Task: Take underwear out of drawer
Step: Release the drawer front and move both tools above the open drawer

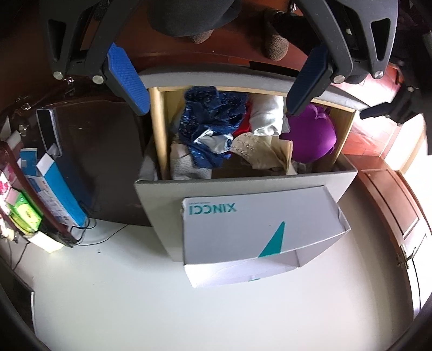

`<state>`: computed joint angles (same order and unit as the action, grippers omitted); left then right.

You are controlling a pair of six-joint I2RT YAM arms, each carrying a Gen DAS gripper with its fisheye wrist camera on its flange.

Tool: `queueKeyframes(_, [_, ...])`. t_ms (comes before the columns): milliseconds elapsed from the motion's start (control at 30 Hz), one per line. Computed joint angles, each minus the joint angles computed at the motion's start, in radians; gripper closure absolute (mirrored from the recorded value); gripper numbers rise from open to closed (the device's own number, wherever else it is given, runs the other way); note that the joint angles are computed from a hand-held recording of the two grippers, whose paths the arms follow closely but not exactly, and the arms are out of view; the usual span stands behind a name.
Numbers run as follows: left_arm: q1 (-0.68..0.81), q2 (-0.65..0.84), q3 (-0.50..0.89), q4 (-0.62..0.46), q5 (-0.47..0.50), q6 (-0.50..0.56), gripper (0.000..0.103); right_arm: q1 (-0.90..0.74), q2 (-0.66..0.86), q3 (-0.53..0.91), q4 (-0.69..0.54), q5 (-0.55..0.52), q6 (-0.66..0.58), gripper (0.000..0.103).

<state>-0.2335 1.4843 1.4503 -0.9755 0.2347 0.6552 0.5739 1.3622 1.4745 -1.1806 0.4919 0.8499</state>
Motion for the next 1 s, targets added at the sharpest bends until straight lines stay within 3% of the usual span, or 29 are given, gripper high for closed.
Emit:
queueKeyframes(167, [0.062, -0.02, 0.062, -0.021, 0.04, -0.095, 0.013, 0.0, 0.054, 0.037, 0.042, -0.048, -0.053, 0.0])
queueKeyframes(367, [0.135, 0.003, 0.116, -0.047, 0.054, -0.158, 0.011, -0.012, 0.164, 0.112, 0.076, -0.121, -0.11, 0.0])
queueKeyframes(1000, [0.203, 0.031, 0.174, -0.046, 0.096, -0.184, 0.011, 0.0, 0.314, 0.21, 0.045, -0.15, -0.111, 0.0])
